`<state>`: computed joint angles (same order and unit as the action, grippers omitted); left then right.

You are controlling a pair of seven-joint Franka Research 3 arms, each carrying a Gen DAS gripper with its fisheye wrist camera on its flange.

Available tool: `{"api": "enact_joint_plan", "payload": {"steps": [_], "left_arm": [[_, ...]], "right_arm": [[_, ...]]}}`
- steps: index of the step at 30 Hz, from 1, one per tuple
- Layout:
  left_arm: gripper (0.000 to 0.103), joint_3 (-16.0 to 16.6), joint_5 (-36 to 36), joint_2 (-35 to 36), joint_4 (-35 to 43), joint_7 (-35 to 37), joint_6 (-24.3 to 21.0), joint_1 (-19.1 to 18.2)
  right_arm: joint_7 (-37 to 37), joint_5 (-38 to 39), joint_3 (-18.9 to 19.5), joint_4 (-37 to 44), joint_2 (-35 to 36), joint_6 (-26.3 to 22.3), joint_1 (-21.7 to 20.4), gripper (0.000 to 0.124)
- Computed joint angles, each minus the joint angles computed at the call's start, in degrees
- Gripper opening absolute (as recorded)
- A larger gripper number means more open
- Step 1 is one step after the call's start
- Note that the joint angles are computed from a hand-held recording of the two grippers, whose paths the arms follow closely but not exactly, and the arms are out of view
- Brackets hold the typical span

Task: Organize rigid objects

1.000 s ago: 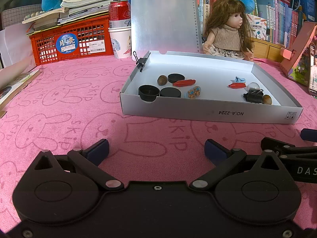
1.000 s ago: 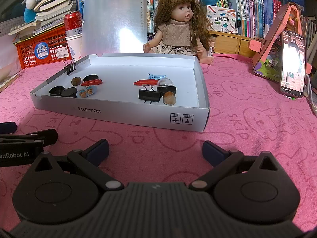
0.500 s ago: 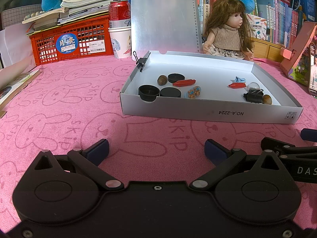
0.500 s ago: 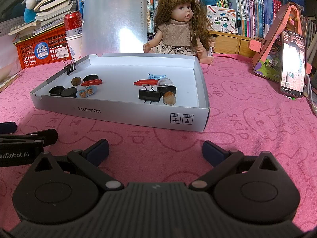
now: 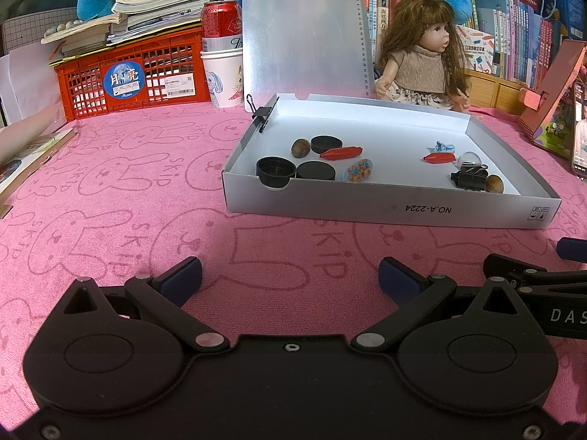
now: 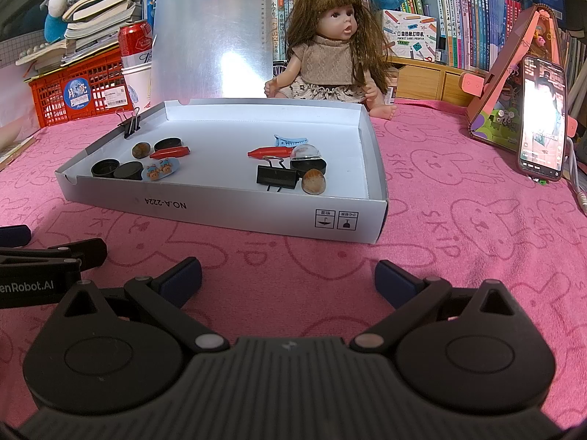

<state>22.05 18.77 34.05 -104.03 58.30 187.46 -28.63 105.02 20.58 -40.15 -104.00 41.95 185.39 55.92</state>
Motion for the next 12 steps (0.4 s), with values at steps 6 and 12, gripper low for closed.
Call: {"api": "enact_joint_plan", "payload": {"steps": [6,12], "left_arm": [[0.103,0.1,-0.1,0.0,-0.1,0.1,0.0,-0.1],[0.103,0.3,-0.3,0.0,-0.1,0.1,0.0,-0.3]], "right_arm": [[0.0,0.0,0.0,0.0,0.0,0.0,0.0,0.103],[-0.1,0.1,0.0,0.0,0.0,0.0,0.0,0.103]]}}
